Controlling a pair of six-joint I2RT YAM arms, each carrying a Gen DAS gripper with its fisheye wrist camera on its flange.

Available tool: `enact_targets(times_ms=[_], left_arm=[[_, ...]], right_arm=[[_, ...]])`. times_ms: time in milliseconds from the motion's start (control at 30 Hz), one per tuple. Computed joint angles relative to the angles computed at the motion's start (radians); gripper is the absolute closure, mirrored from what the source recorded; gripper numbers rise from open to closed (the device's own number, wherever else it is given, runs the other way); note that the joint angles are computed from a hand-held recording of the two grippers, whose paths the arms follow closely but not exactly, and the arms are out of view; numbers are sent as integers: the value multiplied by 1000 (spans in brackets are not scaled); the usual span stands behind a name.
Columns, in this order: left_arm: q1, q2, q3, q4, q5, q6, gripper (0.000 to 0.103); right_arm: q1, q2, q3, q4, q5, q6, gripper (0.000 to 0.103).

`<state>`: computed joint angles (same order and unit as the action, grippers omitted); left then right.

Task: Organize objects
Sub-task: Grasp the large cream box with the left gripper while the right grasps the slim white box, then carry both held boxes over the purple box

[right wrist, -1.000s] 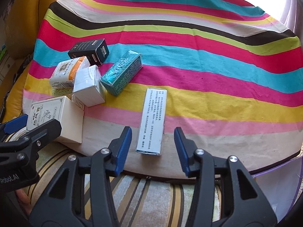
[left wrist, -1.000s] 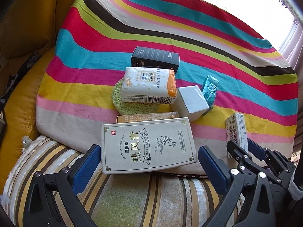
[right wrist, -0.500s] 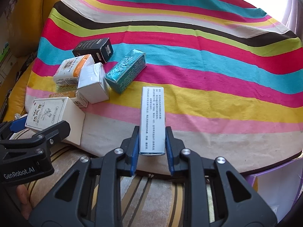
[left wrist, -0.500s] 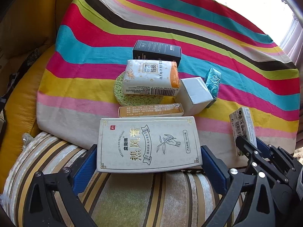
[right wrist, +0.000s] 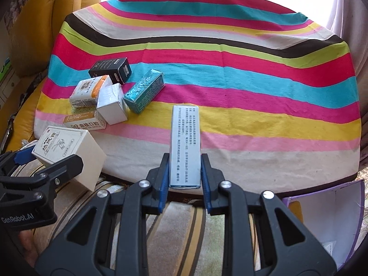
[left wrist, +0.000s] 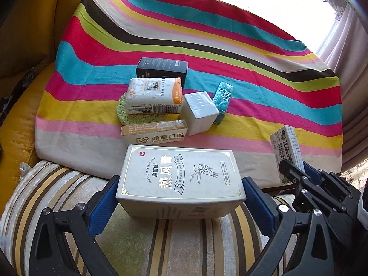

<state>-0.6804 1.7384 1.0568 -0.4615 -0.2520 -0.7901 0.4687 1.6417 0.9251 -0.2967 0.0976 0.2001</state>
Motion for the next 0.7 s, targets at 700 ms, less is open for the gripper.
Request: enact_targets(times_ms=[700], left_arm=[[-133,135,197,2,36,91,2]], right_arm=[[-217,-250,-198,-55,-24,-50,74]])
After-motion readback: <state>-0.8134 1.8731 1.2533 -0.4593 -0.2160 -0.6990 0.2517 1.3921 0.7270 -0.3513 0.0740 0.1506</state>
